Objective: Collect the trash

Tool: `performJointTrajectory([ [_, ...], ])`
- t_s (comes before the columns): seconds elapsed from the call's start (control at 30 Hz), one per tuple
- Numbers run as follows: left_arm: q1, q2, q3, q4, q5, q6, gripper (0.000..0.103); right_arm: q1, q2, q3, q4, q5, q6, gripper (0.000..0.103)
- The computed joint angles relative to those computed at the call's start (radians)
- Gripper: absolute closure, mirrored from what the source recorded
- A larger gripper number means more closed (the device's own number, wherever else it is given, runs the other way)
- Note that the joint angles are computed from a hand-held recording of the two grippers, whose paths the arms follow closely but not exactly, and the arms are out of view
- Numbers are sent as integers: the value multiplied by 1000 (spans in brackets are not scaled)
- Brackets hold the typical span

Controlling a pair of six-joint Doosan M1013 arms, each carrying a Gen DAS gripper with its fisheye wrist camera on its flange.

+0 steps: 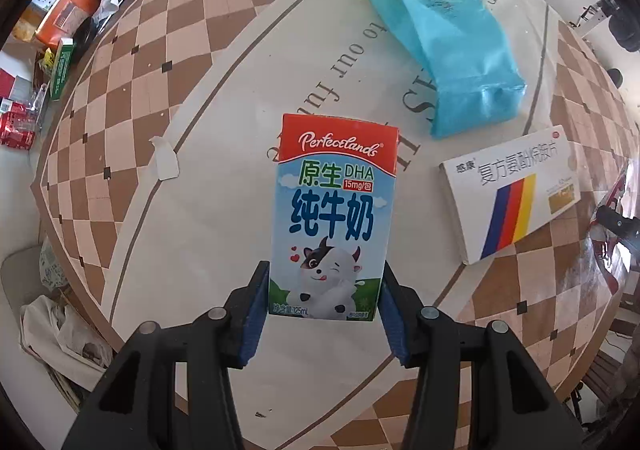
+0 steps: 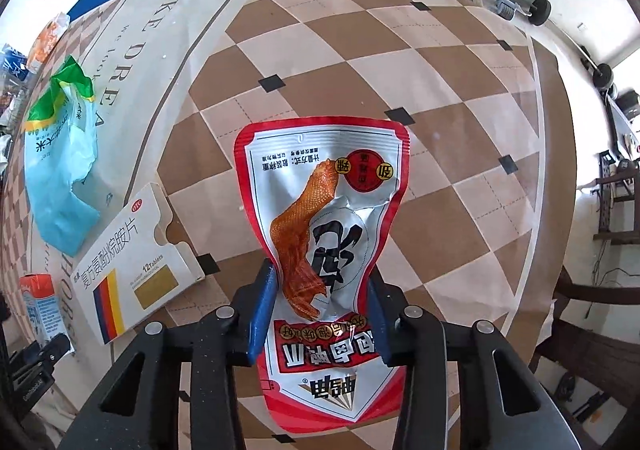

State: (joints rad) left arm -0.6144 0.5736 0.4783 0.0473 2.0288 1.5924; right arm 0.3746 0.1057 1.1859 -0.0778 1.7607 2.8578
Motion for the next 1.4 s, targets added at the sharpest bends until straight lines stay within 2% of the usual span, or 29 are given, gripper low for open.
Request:
performJointTrajectory([
  [0.17,3,-52,29,-23,-35,40,56,47,-47,32,-16,-55,102,63],
  [0.3,8,-118,91,-44,-87,94,56,117,-60,19,-45,-59,182,65],
  [0.37,3,-161,145,-55,-121,114,56,179,-27,-44,-68,-41,237,66],
  [0.5,27,-221,221,-103,-172,197,56,293,29,-153,-126,-3,325,69],
  [0.53,38,-234,241,-117,-184,221,56,321,33,-167,-136,0,347,100],
  [0.6,62,-271,294,-143,-200,269,56,369,59,-209,-145,5,394,97],
  [0.7,93,-326,396,-150,-239,347,56,436,118,-276,-167,87,446,97],
  [0.9,178,-403,531,-195,-252,413,56,536,155,-309,-223,107,669,101],
  [1.0,209,-415,566,-196,-244,420,56,568,198,-381,-248,170,679,101],
  [1.13,236,-409,574,-191,-243,383,56,570,201,-383,-238,183,718,101],
  [1.2,235,-399,567,-183,-263,356,56,553,194,-374,-231,193,713,95],
  [1.23,230,-396,567,-173,-281,346,56,536,183,-357,-217,185,711,65],
  [1.27,221,-391,565,-158,-303,337,56,525,167,-329,-216,158,714,22],
  [1.3,208,-384,563,-139,-324,329,56,510,151,-300,-205,133,705,7],
  [1.33,198,-377,561,-126,-341,322,56,485,143,-277,-167,123,682,2],
  [1.4,165,-363,561,-95,-373,304,56,434,131,-226,-65,108,643,2],
])
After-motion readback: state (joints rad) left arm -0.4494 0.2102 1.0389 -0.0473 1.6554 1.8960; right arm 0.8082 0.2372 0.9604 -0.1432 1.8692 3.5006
